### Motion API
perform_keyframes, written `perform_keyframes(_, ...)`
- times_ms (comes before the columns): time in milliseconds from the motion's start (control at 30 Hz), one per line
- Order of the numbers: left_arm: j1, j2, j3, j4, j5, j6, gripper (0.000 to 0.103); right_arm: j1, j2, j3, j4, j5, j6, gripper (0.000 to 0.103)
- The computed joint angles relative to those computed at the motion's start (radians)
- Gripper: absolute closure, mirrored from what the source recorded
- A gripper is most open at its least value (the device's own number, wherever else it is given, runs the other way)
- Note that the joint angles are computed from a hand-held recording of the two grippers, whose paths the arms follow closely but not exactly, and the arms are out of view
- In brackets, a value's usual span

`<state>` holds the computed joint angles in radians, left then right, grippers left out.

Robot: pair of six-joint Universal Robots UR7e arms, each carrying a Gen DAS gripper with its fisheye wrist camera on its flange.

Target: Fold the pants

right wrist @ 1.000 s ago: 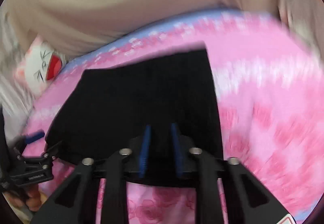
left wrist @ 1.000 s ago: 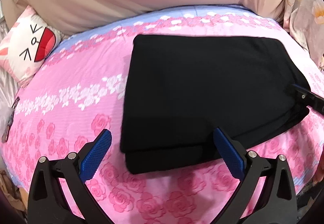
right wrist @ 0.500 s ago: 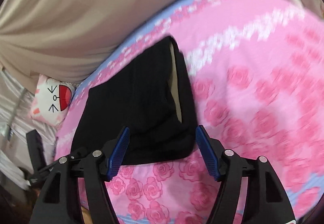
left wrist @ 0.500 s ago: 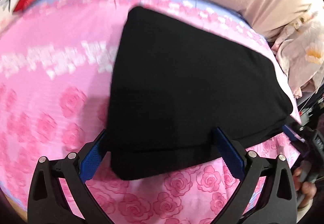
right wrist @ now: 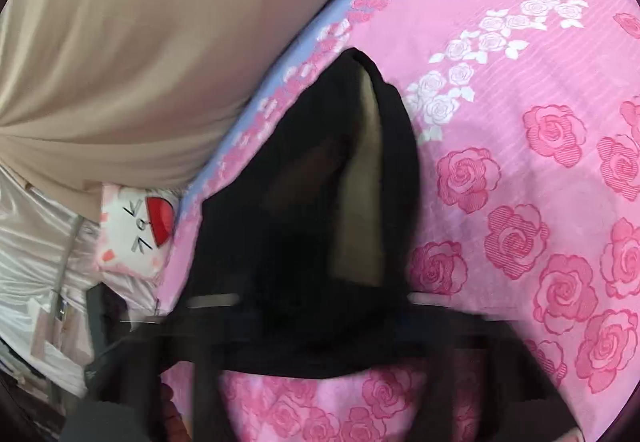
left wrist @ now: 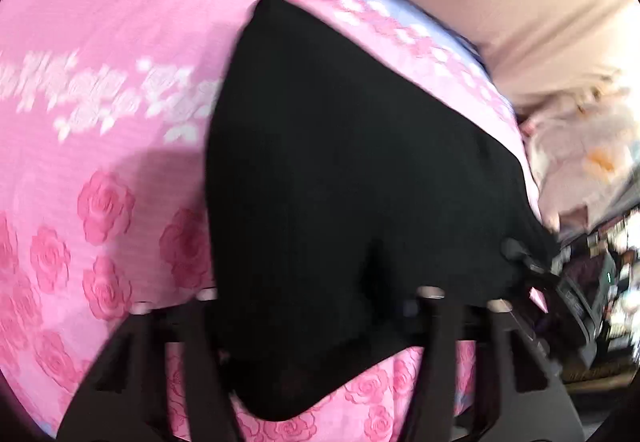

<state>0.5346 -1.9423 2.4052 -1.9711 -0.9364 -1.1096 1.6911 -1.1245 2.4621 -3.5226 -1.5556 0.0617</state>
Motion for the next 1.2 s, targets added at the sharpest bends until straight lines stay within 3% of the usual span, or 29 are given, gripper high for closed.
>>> perform_keyframes(100,-0.08,-0.037,-0.029,0.127,0.024,-0.039,0.075,0.037,-0.059,0.047,0.006,0.011,-0.006,0.071)
perform_keyframes(200,-0.127,-0.103,-0.042,0.233,-0.044,-0.077,0.074,0.067,-0.12,0.111,0.021,-0.018,-0.018,0.07)
perform_keyframes(267,-0.145,-0.14,-0.023,0.281,-0.082,-0.107,0.069,0.048,-0.124,0.14,0.039,-0.035,-0.023,0.067)
perform_keyframes(333,-0.143,-0.155,0.009,0.319,-0.085,-0.138,0.049,-0.009,-0.103,0.171,0.002,-0.023,-0.008,0.049)
perform_keyframes(367,-0.145,-0.152,0.015,0.34,-0.063,-0.175,0.027,-0.037,-0.099,0.188,-0.038,0.012,-0.011,0.052)
perform_keyframes(400,-0.154,-0.144,0.011,0.382,-0.04,-0.229,0.013,-0.044,-0.108,0.193,-0.036,0.03,-0.017,0.05)
perform_keyframes(500,-0.143,-0.102,-0.007,0.422,-0.019,-0.262,0.005,-0.009,-0.109,0.169,0.008,-0.022,-0.017,0.044)
perform_keyframes(733,-0.1,-0.029,-0.018,0.355,-0.004,-0.235,0.005,0.062,-0.045,0.137,-0.026,-0.083,-0.023,0.019)
perform_keyframes(1200,-0.098,0.044,-0.014,0.289,0.029,-0.207,0.005,0.063,-0.027,0.135,-0.061,-0.103,-0.058,0.016)
